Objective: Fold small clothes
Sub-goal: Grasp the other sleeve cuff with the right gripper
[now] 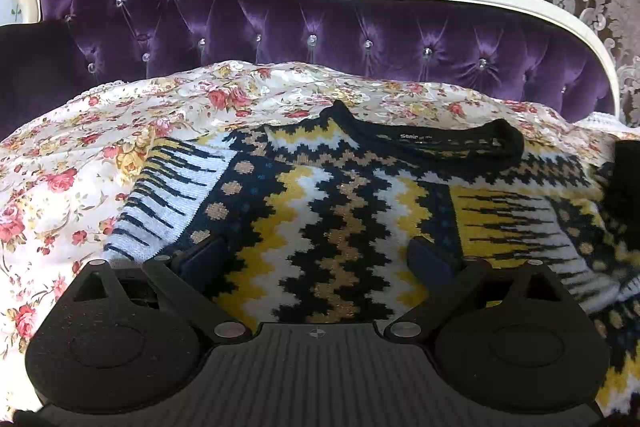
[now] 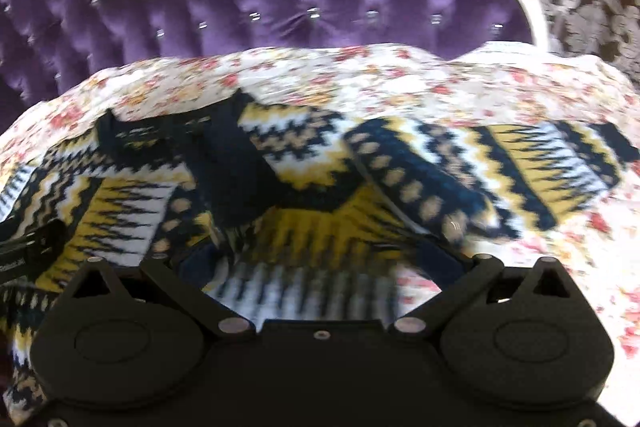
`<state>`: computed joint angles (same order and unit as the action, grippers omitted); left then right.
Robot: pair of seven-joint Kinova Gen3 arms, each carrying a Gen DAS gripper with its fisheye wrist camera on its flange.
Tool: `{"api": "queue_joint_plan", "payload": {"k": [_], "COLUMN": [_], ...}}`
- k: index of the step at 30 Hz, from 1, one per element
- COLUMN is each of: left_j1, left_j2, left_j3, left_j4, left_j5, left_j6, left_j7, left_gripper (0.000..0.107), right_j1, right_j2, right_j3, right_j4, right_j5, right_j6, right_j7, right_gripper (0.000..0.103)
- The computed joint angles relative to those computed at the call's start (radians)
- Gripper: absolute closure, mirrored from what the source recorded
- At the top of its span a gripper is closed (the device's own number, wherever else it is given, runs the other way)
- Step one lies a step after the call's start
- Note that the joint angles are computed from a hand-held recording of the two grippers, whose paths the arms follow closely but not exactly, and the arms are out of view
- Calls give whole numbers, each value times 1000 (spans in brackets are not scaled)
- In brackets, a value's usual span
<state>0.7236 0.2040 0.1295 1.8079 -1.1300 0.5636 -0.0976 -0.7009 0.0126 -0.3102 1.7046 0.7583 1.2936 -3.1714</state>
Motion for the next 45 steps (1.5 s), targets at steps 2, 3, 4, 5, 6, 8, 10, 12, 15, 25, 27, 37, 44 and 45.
{"api": "queue_joint_plan", "payload": {"k": [2, 3, 4, 5, 6, 8, 10, 12, 15, 25, 27, 37, 44, 45], "left_j1": [0, 0, 0, 0, -1, 0, 2, 3, 2, 3, 3, 4, 5, 5], "left_j2": [-1, 0, 0, -1, -1, 0, 1, 1, 1, 2, 3, 2, 2, 2], "left_j3": [0, 0, 0, 0, 0, 0, -1, 0, 1, 3, 4, 6, 8, 8], "left_j4": [1, 1, 2, 3, 3, 3, 4, 4, 5, 7, 6, 10, 11, 11], "left_j5": [-1, -4, -5, -5, -5, -9, -16, -20, -22, -31, -33, -42, -49, -49], "left_j6": [-1, -1, -1, -2, -2, -2, 0, 3, 4, 6, 7, 9, 11, 12], "left_j7": [1, 4, 4, 5, 5, 8, 15, 20, 21, 32, 33, 42, 49, 49], "left_gripper": [8, 8, 8, 8, 8, 8, 7, 7, 7, 7, 7, 7, 7, 7], "right_j1": [7, 14, 21, 26, 31, 45, 69, 95, 145, 325, 352, 529, 651, 682], "right_j2": [-26, -39, -51, -58, -65, -94, -128, -157, -211, -437, -469, -490, -457, -459], "right_j3": [2, 0, -4, -12, -19, -32, -42, -58, -68, 42, 85, 211, 268, 262], "right_j4": [21, 29, 37, 41, 45, 71, 100, 121, 161, 347, 383, 508, 548, 562], "right_j5": [-8, -10, -8, 0, 10, 27, 39, 41, 31, -82, -93, -57, -34, -28], "right_j6": [-2, -5, -2, 7, 13, 8, -13, -18, -48, -213, -259, -533, -735, -772], "right_j7": [-35, -47, -64, -80, -96, -144, -200, -246, -290, -311, -284, -231, -191, -208], "right_gripper": [0, 0, 0, 0, 0, 0, 0, 0, 0, 0, 0, 0, 0, 0]}}
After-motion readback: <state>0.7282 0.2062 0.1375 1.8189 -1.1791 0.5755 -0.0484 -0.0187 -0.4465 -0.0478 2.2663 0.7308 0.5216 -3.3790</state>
